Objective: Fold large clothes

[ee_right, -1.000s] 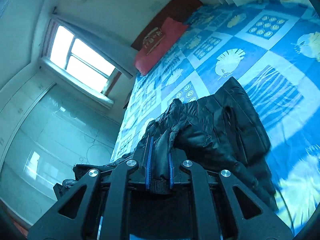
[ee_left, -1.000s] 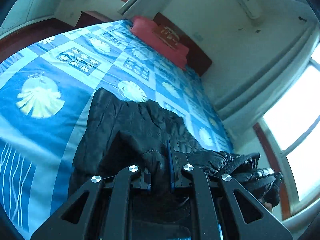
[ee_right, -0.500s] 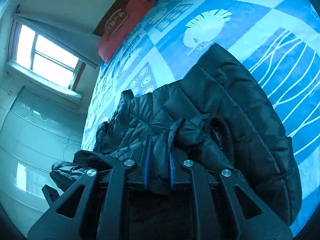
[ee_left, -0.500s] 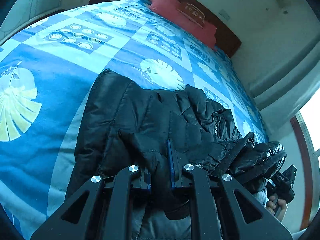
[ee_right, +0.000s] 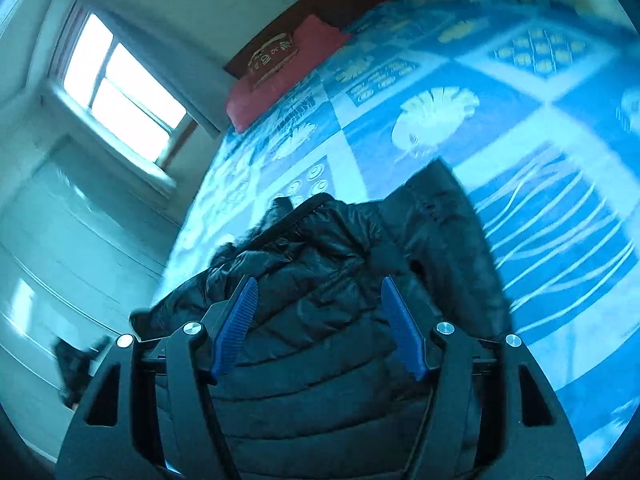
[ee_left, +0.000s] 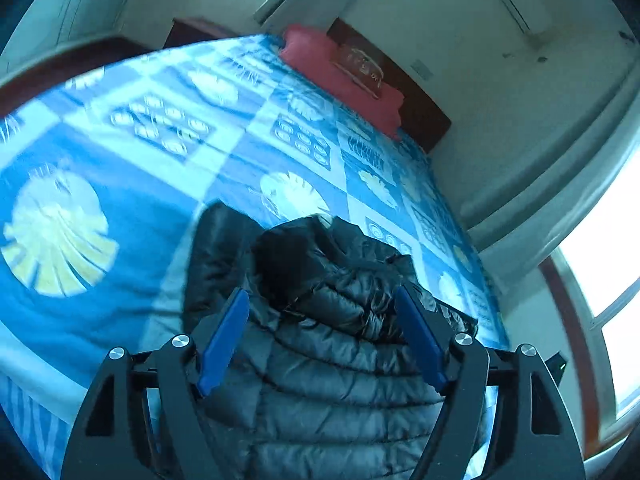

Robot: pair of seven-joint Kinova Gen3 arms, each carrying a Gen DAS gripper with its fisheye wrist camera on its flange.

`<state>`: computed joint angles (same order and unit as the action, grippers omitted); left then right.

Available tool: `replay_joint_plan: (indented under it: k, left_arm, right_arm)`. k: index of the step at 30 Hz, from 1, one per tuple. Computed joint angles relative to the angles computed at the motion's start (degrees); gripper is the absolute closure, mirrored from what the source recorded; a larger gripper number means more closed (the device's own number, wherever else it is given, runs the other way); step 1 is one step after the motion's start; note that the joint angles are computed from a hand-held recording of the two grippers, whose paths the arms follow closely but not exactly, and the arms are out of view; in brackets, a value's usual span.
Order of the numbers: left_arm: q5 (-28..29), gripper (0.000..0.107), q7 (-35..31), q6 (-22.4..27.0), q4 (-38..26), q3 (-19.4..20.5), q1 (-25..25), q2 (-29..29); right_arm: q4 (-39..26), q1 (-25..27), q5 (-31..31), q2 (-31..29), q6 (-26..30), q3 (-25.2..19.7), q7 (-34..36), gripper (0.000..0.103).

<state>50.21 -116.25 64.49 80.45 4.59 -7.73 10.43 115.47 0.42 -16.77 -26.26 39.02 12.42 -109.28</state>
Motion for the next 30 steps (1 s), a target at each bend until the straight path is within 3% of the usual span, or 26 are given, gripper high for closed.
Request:
replay_joint_plan:
  k: [7, 14, 15, 16, 17, 19, 20, 25, 30]
  left_arm:
    - [-9.37, 0.032, 3.19, 2.66, -8.38, 1.56, 2.49, 7.31]
    - [-14.82, 0.033, 3.80, 7.16, -16.60, 4.75, 4.02, 14.17]
    - [-15.99, 0.044, 3.00, 6.81, -16.99, 4.92, 4.72, 14.12]
    - [-17.17, 0.056, 2.63, 6.70, -17.36, 4.94, 5.39, 14.03]
    - [-18.56, 0.062, 2.29, 6.40, -17.58, 4.85, 6.17, 13.83]
    - [-21.39, 0.080, 1.13, 4.92, -17.05, 4.58, 7.69, 12.81]
    - [-21.78, 0.082, 0.58, 4.37, -16.65, 4.65, 7.85, 12.31]
    - [-22.94, 0.091, -1.09, 0.22, -15.76, 4.62, 8.94, 9.81]
    - [-27.43, 0.091, 5.68, -1.70, -21.85, 3.38, 12.77, 12.57]
  right_arm:
    - [-8.08, -0.10, 1.67, 10.23, 5.56, 1.09, 5.88, 0.039]
    - [-10.83, 3.71, 1.64, 16.74, 6.36, -2.58, 9.17, 0.042]
    - [-10.93, 4.11, 2.19, 17.04, 6.29, -3.24, 9.18, 0.049]
    - [-11.04, 4.70, 2.71, 17.32, 6.60, -4.08, 9.42, 0.066]
    - [-10.89, 4.49, 2.31, 17.35, 6.63, -3.85, 10.02, 0.076]
    - [-10.25, 4.81, 2.37, 16.68, 6.02, -4.43, 10.54, 0.088]
    - [-10.04, 4.93, 2.77, 16.25, 5.63, -4.82, 10.27, 0.091]
    - [-10.69, 5.56, 7.49, 13.69, 2.37, -7.61, 6.05, 0.094]
    - [-13.85, 6.06, 13.56, 16.59, 0.53, -9.35, 0.33, 0.094]
